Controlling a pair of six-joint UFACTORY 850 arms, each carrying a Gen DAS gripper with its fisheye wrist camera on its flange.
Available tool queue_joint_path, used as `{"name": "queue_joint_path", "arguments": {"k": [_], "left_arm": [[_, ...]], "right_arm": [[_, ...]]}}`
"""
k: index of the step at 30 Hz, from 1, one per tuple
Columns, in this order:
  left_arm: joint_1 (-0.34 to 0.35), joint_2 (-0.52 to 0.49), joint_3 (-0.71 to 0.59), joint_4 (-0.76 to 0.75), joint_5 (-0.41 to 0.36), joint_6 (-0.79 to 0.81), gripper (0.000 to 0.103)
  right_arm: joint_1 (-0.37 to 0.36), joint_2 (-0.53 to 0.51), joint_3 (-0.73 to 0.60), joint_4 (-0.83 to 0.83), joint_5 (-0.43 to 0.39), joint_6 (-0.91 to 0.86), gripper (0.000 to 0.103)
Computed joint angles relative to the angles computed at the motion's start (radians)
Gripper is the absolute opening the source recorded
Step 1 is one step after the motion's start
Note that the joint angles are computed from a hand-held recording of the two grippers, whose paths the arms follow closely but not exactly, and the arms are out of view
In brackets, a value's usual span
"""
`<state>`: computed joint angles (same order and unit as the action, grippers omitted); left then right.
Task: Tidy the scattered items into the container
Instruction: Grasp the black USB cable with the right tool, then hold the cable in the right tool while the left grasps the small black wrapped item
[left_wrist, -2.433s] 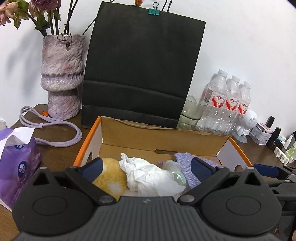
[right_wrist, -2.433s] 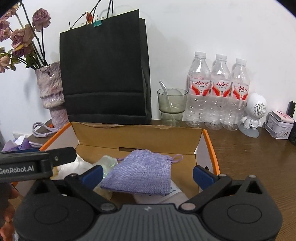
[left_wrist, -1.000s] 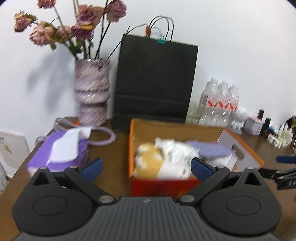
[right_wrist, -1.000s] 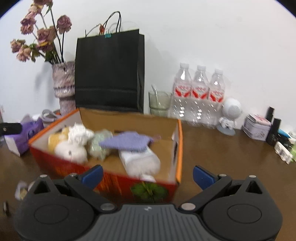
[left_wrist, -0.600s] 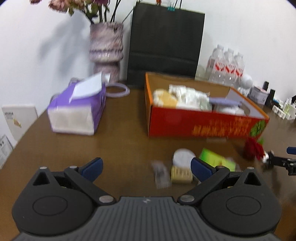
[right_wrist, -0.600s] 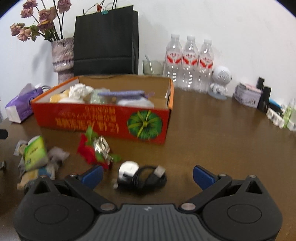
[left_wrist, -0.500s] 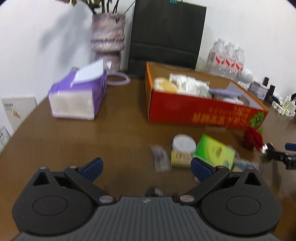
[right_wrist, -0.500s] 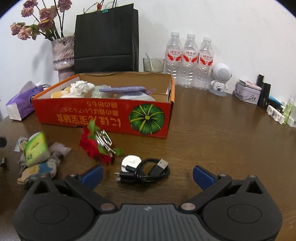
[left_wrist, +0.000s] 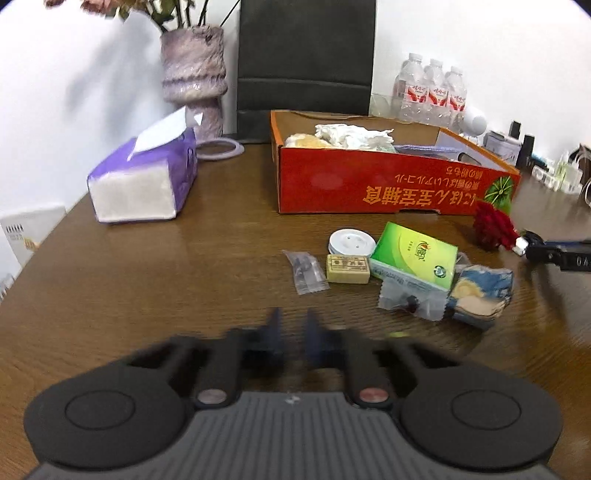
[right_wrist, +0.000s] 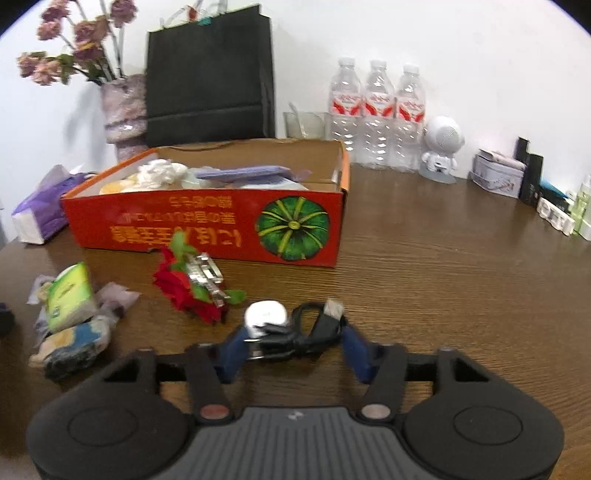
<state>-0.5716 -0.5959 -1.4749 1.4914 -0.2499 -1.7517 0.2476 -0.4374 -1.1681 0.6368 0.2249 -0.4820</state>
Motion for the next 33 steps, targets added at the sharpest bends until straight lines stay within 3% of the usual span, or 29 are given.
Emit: {"name": "queue_joint_path", "arguments": {"k": [12, 16, 17, 18, 19, 21, 24, 30, 33], "left_arm": [[-0.008, 0.088, 0.118, 0.344, -0.047, -0.425, 0.002], [-0.015, 0.13, 0.168, 0.316, -0.084, -0.415, 0.007], [-0.017, 0.139, 0.181, 0.303, -0.088, -0.404, 0.01], [-0.017, 0.146, 0.192, 0.29, -0.089, -0.396, 0.019], [-0.017, 0.151, 0.201, 0.274, -0.087, -0.387, 0.036], [-0.019, 0.158, 0.214, 0.236, -0.094, -0.371, 0.051], [-0.022, 0.173, 0.241, 0.27, -0.091, -0.416, 0.052], [-0.033, 0.193, 0.279, 0.318, -0.09, -0.457, 0.066], [-0.039, 0.209, 0.306, 0.377, -0.129, -0.526, 0.066]], "right_arm": [[0.021, 0.094, 0.115, -0.081, 0.078, 0.106, 0.031], [0.034, 0.138, 0.167, -0.092, 0.102, 0.129, 0.031], [0.037, 0.149, 0.182, -0.101, 0.106, 0.141, 0.031], [0.041, 0.158, 0.195, -0.109, 0.109, 0.153, 0.031], [0.045, 0.168, 0.208, -0.115, 0.113, 0.162, 0.031], [0.055, 0.185, 0.234, -0.117, 0.124, 0.169, 0.031], [0.069, 0.21, 0.269, -0.121, 0.137, 0.182, 0.031], [0.093, 0.246, 0.315, -0.09, 0.161, 0.167, 0.031], [0.1, 0.253, 0.323, -0.077, 0.168, 0.16, 0.031]]}}
